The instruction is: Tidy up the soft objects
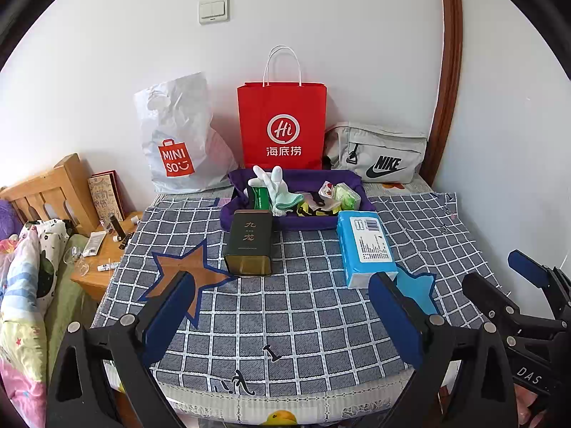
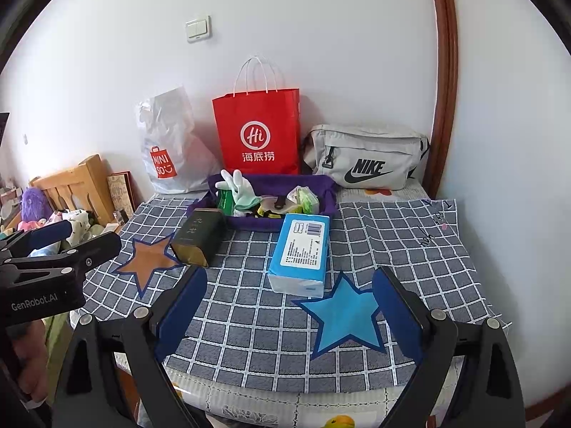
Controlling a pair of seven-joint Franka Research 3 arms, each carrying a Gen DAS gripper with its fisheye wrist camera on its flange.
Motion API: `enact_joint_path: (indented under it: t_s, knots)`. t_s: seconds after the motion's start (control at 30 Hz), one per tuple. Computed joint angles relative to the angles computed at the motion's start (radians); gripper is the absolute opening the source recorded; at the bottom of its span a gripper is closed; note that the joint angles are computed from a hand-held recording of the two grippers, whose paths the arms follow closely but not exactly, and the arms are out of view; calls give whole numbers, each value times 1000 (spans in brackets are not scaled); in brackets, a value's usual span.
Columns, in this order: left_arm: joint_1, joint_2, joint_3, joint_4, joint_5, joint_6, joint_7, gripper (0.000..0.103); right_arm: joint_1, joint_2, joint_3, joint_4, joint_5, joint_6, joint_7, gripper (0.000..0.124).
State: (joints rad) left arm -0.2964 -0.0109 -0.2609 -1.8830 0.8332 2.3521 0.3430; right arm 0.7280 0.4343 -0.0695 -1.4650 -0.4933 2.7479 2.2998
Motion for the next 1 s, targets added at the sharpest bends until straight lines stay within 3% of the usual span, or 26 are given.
enact_joint_path:
  t_s: [1.0]
  knots:
    - [6, -4, 3, -10, 4, 11, -7, 99, 1, -4, -2, -10, -12, 16, 9, 93]
